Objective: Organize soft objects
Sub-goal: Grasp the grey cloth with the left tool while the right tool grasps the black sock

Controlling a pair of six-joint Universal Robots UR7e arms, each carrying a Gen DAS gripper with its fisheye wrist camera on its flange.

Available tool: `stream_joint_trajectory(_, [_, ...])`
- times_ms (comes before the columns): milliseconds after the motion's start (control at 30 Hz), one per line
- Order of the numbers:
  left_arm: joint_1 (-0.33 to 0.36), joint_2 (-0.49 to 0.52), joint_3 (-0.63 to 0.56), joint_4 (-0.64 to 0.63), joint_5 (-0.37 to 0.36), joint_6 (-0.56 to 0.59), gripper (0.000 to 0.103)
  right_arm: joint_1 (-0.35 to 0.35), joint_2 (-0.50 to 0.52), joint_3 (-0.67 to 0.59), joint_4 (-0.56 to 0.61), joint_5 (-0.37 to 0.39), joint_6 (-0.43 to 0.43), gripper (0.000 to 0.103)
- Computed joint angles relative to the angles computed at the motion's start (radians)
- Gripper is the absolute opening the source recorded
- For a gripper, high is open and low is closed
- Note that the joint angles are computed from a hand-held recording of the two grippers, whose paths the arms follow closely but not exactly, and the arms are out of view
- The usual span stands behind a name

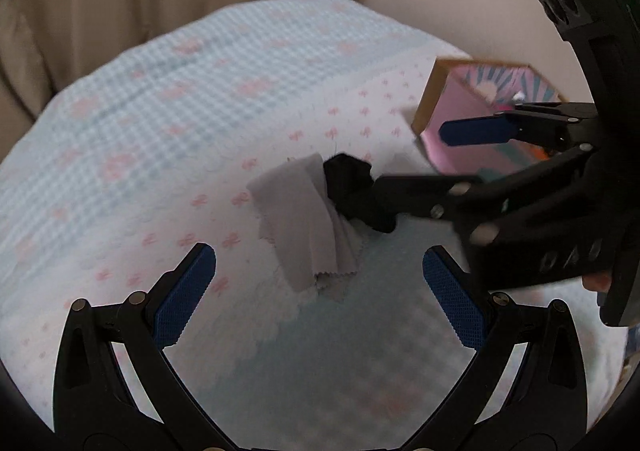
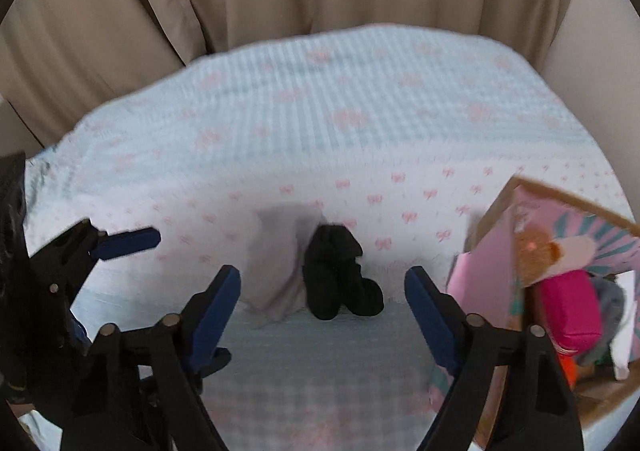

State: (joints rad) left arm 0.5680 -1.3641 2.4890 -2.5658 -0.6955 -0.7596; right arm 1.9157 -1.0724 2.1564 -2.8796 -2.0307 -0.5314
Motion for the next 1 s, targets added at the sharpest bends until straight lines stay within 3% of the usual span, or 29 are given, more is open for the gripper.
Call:
stream_joint_trajectory(133, [0.07, 0.113, -0.002, -0.172, 0.009, 0.124, 0.1, -0.029, 0.077, -0.006, -0.058, -0.047, -0.042, 0.074])
stream_joint_trajectory(367, [0.144, 0.211, -0.026, -0.325, -0.005, 0.24, 0.09, -0.062, 0.151, -0.029, -0.094, -0.094, -0.06, 0.058])
stream_joint_trajectory(533, [0.172, 0.241, -0.038, -0.384, -0.015, 0.3, 0.082, -0.073, 0.155, -0.036, -0.08, -0.084, -0.044, 0.047])
stream_joint_trajectory(600, [0.174, 0.244, -0.041, -0.382, -0.011, 0.312, 0.076, -0.071, 0.159, -0.042, -0.072, -0.087, -0.052, 0.032])
stream_joint_trajectory(700, [0.176, 0.234, -0.039, -0.377, -0.005, 0.316, 0.057, -0.068, 0.167, -0.046, -0.08, -0.092, -0.06, 0.027])
stream_joint_trajectory(767, [0.182, 0.217, -0.039, -0.368, -0.012, 0.317, 0.037, -0.066, 0.163, -0.044, -0.093, -0.088, -0.057, 0.024])
stream_joint_trajectory(833, [0.19, 0.2, -0.037, -0.366, -0.027, 0.317, 0.025, -0.063, 0.157, -0.041, -0.107, -0.08, -0.051, 0.023])
stream_joint_trajectory(1000, [0.187, 0.179, -0.034, -0.352, -0.036, 0.296, 0.012, -0.053, 0.143, -0.037, -0.13, -0.07, -0.041, 0.023])
